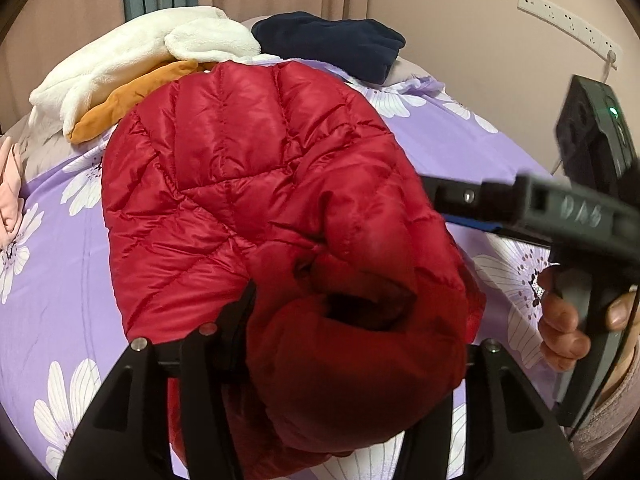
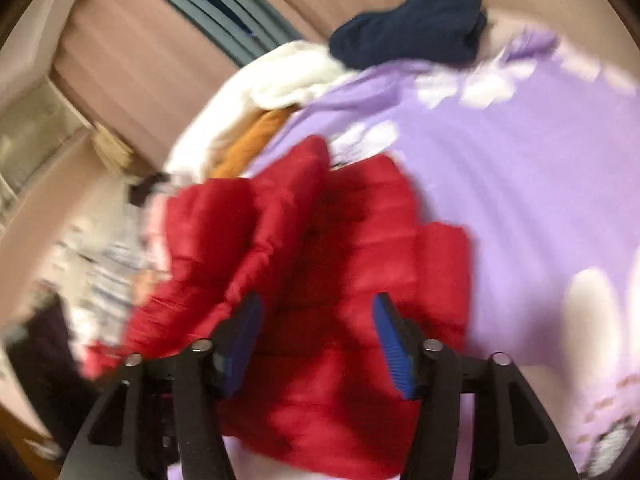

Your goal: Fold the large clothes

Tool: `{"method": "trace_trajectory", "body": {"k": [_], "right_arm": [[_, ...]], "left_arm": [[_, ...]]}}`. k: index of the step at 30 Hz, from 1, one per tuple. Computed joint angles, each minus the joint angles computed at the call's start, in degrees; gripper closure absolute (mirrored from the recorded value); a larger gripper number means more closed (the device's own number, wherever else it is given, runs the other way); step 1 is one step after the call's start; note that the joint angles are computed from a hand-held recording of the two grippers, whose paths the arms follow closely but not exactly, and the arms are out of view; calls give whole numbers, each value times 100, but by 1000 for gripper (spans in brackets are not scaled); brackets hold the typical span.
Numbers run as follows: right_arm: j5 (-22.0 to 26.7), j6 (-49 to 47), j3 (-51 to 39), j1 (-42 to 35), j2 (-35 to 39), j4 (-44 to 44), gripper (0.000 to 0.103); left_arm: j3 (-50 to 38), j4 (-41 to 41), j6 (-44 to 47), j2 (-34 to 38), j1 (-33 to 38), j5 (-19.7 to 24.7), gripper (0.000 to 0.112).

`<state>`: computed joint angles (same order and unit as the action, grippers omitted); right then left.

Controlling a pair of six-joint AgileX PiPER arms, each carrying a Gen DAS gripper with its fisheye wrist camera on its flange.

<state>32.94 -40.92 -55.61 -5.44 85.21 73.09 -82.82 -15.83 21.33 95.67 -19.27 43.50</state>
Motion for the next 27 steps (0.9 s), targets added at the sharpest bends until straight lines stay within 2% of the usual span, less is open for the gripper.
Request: {"method": "trace_trajectory", "body": {"k": [5, 8, 11, 17, 19, 20, 21, 22, 25, 27], "right_arm": [[963, -372, -107, -236, 476, 1157, 38], [1350, -738, 77, -341, 516, 1855, 38], [1366, -798, 177, -230, 410, 2081, 33], [1334, -263, -586, 71, 639, 1362, 33], [1102, -49, -801, 260, 623, 968, 33], [964, 42, -858, 347, 594, 773, 38], [704, 233, -941, 500, 534, 398, 59], [479, 438, -1023, 624, 509, 43, 69], [128, 851, -1115, 809, 483, -646, 81], [36, 804, -1018, 795, 402, -598, 83]], "left_arm": [[0, -104, 63, 10, 45, -18, 57], [-31, -272, 153, 30, 130, 39, 57], [-41, -269, 136, 54, 113, 62, 57], [0, -126, 70, 25, 40, 7, 57], [22, -144, 90, 5, 52, 10, 56], [11, -145, 78, 8, 51, 23, 55], [-19, -143, 68, 20, 61, 46, 52], [-27, -161, 47, 15, 71, 65, 50], [-16, -445, 121, -56, 190, 225, 50], [-10, -789, 309, -142, 337, 407, 48]]}}
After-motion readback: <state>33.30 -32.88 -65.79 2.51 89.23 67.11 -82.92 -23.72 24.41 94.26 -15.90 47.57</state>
